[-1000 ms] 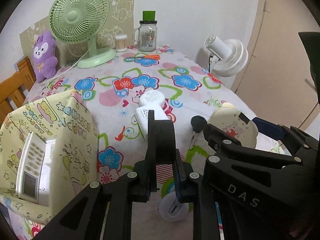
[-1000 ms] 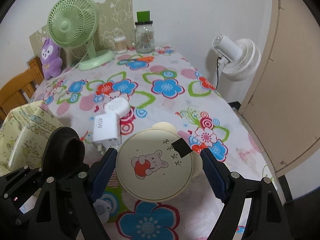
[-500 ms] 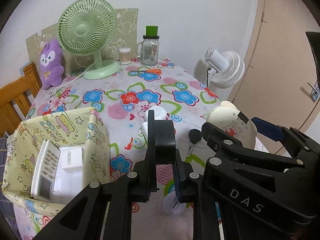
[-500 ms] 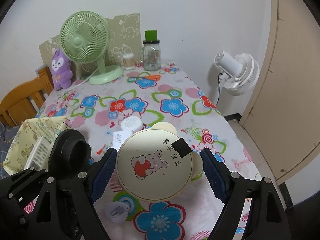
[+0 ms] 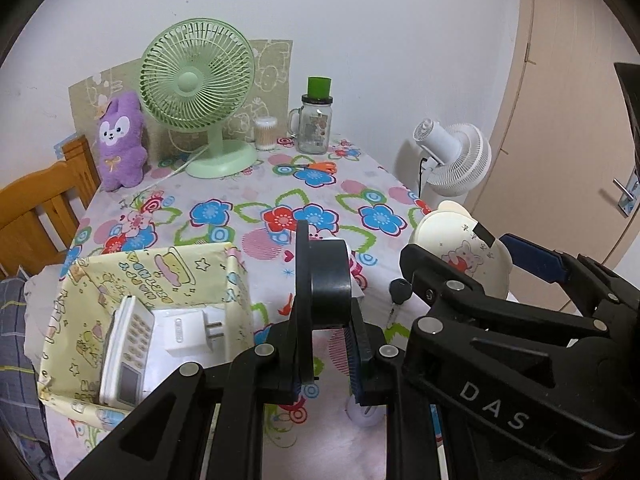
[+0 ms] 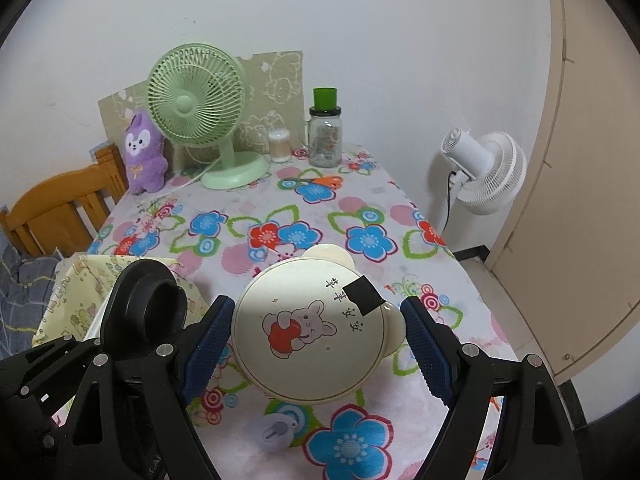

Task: Organize rigid objects
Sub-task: 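Carry the black object with the left tool to the yellow box while the right tool carries the coaster there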

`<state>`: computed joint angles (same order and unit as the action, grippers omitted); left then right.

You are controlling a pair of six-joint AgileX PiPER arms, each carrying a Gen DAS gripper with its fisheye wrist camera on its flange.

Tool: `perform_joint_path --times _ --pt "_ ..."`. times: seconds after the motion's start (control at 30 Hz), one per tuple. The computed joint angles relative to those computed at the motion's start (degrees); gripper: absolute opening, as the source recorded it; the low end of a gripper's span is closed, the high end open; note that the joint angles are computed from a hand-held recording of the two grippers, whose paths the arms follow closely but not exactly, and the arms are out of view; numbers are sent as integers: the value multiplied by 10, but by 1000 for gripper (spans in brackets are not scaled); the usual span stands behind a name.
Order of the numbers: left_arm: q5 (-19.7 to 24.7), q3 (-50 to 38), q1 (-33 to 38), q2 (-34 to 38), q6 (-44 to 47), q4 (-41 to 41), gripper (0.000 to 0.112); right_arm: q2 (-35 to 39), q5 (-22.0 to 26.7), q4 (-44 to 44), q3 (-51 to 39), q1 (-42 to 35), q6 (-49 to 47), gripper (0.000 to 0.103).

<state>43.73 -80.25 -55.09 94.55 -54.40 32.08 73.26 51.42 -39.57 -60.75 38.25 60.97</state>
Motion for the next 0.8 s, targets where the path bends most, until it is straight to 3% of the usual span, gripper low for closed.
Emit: perform_joint_path --times 0.8 --pt "-8 50 62 -53 49 -10 16 71 21 -4 -83 56 17 85"
